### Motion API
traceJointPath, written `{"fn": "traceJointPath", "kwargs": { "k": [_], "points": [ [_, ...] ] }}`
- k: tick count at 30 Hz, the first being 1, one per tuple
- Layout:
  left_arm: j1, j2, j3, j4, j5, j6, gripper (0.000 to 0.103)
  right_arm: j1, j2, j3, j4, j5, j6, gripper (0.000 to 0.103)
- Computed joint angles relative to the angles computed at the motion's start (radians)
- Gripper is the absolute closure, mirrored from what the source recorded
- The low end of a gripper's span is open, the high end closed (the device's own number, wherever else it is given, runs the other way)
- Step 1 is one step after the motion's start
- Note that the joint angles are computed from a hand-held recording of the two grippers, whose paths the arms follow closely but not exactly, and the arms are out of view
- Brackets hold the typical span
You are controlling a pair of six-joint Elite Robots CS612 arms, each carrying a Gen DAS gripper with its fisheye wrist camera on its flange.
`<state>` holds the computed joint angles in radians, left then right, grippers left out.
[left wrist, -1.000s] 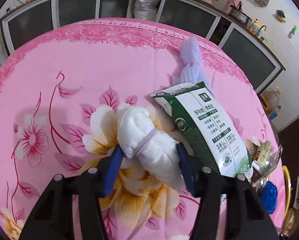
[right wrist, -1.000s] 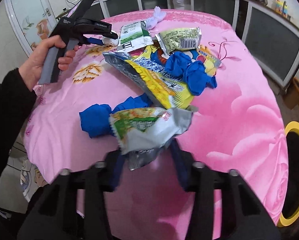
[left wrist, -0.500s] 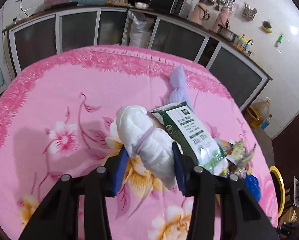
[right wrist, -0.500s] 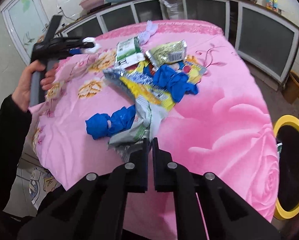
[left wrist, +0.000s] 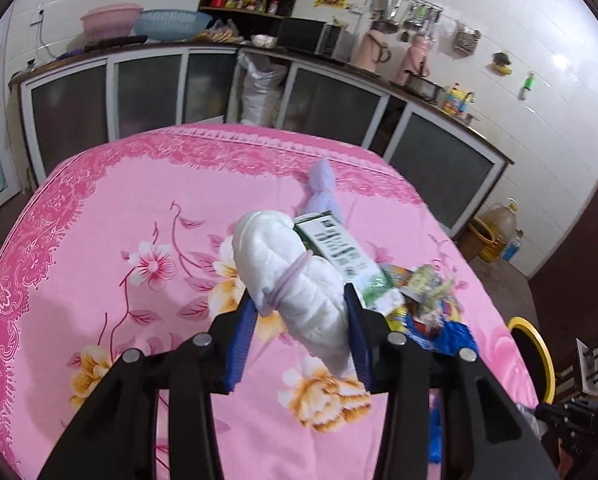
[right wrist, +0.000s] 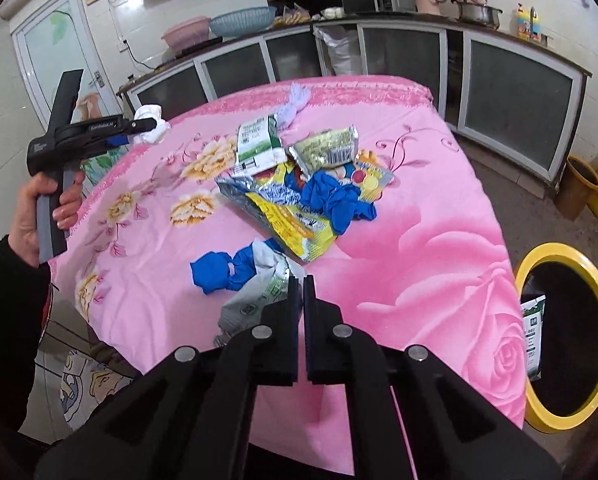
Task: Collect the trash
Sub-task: 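Carry both items to the bin and release the wrapper from the right tool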
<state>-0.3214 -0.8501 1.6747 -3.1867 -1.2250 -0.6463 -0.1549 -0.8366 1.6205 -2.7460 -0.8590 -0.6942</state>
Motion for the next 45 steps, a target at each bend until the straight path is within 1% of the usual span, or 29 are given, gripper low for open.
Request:
{"fn": "traceJointPath", "kwargs": {
  "k": [6,10,15,19,24,30,36,39,42,45],
  "points": [
    [-0.031,-0.01,0.002,-0.028,-0.01,0.047,0.063,-0.017,-0.009,0.009,-0.029,0.018,0.021,0.1],
    [-0.052,-0.004,-0.019,-0.021,-0.023,0.084,0.063,-0.03,-0.013,0.012,-0.049,0.023,0.036,0.1],
    [-0.075,0.014,-0.061,-0.003,-0.059,0.122,0.063,-0.053,-0.013,0.011,-0.075,0.021,0.068,0.1],
    [-0.089,0.042,-0.116,0.019,-0.109,0.158,0.063,-0.077,-0.006,0.004,-0.11,0.007,0.115,0.1],
    [-0.115,0.085,-0.197,0.05,-0.168,0.21,0.063,-0.108,0.009,-0.012,-0.172,-0.037,0.183,0.1],
    [-0.142,0.148,-0.322,0.118,-0.253,0.279,0.063,-0.14,0.037,-0.046,-0.231,-0.096,0.266,0.1],
    [-0.167,0.225,-0.463,0.204,-0.333,0.333,0.063,-0.165,0.074,-0.092,-0.298,-0.188,0.358,0.1],
    [-0.177,0.262,-0.531,0.253,-0.364,0.352,0.063,-0.172,0.09,-0.114,-0.299,-0.213,0.385,0.1],
    [-0.187,0.302,-0.604,0.302,-0.396,0.369,0.063,-0.174,0.107,-0.133,-0.311,-0.258,0.408,0.1],
    [-0.196,0.344,-0.679,0.352,-0.422,0.384,0.063,-0.178,0.128,-0.158,-0.296,-0.281,0.424,0.1]
  ]
}}
